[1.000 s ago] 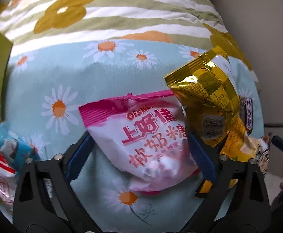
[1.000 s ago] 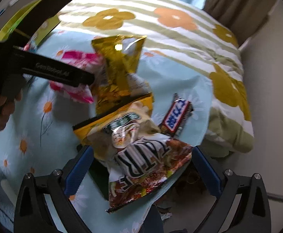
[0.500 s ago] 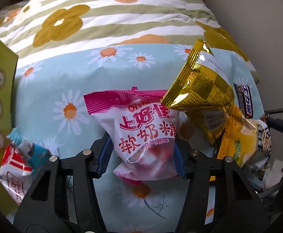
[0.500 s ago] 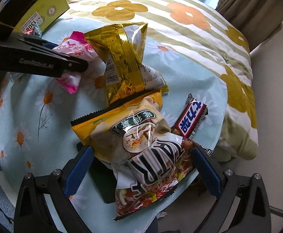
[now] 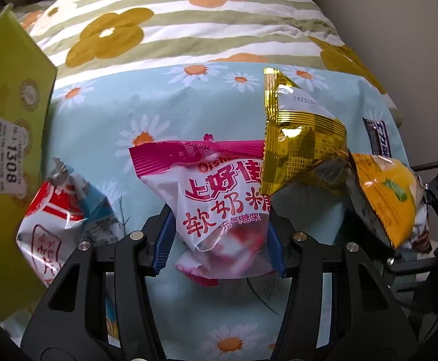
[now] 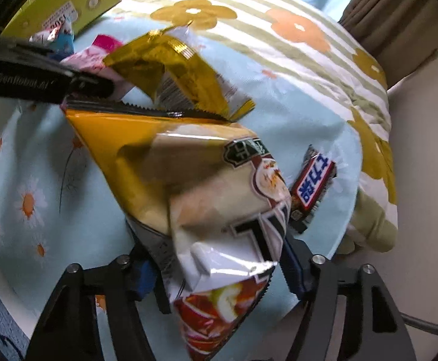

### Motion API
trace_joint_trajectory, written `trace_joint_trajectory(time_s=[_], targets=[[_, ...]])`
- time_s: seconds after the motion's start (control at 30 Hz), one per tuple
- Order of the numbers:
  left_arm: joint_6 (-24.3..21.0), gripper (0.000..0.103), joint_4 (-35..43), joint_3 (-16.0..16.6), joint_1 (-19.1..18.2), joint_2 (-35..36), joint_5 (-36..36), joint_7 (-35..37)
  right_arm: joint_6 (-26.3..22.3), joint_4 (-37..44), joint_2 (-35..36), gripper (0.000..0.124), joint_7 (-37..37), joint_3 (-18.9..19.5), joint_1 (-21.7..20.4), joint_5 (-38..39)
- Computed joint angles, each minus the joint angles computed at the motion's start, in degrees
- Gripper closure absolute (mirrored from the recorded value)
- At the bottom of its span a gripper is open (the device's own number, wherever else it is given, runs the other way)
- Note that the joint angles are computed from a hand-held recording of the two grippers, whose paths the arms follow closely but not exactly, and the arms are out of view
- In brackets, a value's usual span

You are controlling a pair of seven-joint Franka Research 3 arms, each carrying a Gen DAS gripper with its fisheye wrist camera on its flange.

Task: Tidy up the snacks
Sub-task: 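Carry the pink bag with left tool while right tool carries the chips bag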

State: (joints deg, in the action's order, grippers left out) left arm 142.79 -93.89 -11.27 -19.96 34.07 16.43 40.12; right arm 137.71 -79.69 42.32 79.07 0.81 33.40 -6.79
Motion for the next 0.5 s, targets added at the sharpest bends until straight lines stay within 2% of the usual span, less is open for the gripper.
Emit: trace_joint_trajectory(time_s=[0.3,0.5], targets=[[4.30,0.055,-7.15,0.40,-0.31,-5.82,1.43,-3.50,7.91,-7.83,-5.65,0.067,3.33,1.99,-1.59,5.32],[8.75,0.055,-13.53,0.86,-0.22,-11.78,3.95,-7.56,12.19,-12.54,-9.78,0.067,5.35,3.01,-2.05,8.05]])
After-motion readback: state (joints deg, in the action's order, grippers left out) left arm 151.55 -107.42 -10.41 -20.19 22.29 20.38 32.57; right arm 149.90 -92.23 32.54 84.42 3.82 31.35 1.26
